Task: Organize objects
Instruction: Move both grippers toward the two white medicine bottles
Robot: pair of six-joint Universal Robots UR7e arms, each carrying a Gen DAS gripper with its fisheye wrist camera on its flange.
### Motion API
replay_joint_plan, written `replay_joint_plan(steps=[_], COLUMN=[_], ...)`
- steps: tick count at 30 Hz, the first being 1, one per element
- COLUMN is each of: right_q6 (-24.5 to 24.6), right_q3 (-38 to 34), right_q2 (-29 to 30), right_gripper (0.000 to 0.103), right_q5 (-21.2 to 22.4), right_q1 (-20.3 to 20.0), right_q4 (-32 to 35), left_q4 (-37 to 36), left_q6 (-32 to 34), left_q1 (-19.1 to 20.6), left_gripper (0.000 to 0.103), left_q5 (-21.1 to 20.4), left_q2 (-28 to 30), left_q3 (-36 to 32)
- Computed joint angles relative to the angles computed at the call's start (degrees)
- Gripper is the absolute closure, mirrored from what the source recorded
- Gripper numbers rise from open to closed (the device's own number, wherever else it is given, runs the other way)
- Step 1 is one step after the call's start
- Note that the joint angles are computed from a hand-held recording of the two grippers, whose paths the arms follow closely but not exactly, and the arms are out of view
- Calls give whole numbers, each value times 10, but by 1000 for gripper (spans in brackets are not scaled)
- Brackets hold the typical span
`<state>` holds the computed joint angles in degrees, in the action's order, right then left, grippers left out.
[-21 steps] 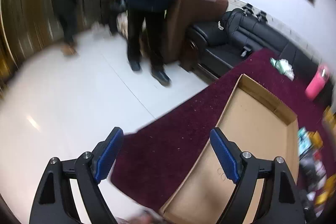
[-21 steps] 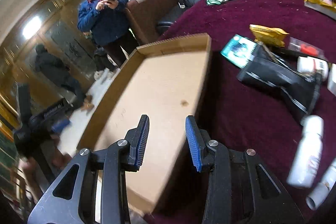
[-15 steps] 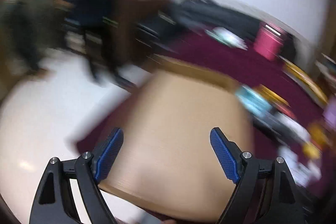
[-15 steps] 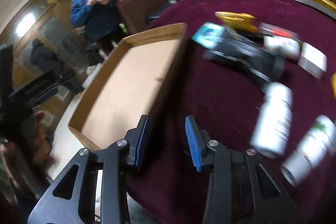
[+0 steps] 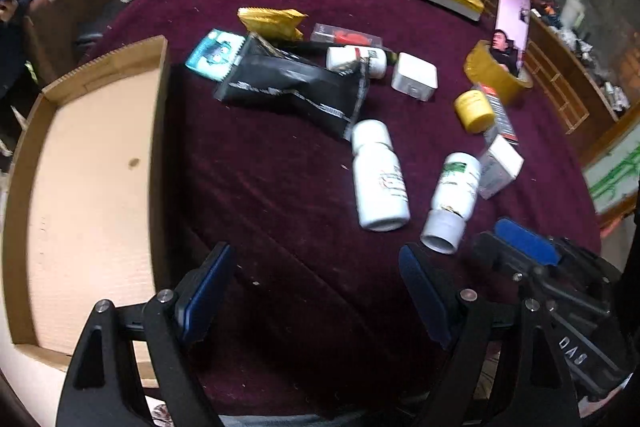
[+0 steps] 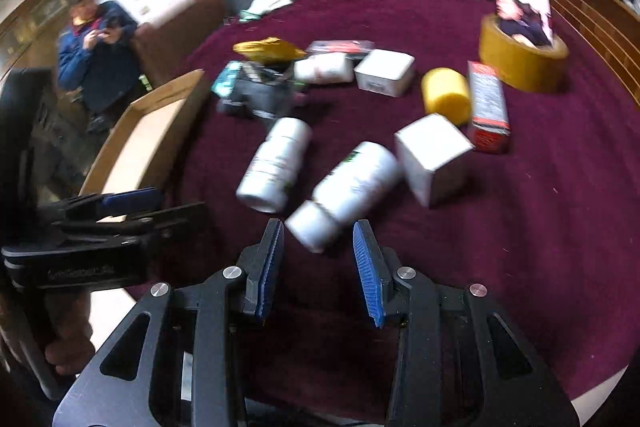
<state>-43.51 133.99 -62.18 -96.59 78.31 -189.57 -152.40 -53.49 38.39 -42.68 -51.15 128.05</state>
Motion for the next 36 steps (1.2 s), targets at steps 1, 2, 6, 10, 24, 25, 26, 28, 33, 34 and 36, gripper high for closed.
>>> replay_joint_plan(steps=[1,2,6,10,24,25,26,28,33,34,36], right_q6=[9,17,40,62,96,107,122,142,164,158,130], right_q3=[-6,-13,-43,-61,-99,-102,-103,-109,-126,-126,-127], right_q2=[-2,-1,0,5,27,24,20,22,39,39,36], right_gripper=[67,67,67,67,66,66,66,64,61,61,61], right_q5=[1,2,4,6,14,19,26,26,15,15,23], right_q1=[-4,-7,-7,-4,15,12,9,8,9,9,8], right_q4=[13,25,96,128,167,173,176,174,181,180,193], left_q4=[5,13,64,75,-42,-56,-68,-78,-72,-70,-75], left_q6=[1,-1,-31,-32,43,50,59,68,77,78,85], left_q1=[-2,-6,-21,-17,37,40,43,44,53,56,64], left_gripper=[19,19,19,19,19,19,19,19,19,19,19], left_q5=[6,10,24,29,-13,-18,-25,-25,-33,-34,-44], left_q2=[-4,-6,-21,-26,5,7,9,14,29,31,38], left_q3=[1,3,8,8,-19,-19,-20,-23,-39,-43,-51])
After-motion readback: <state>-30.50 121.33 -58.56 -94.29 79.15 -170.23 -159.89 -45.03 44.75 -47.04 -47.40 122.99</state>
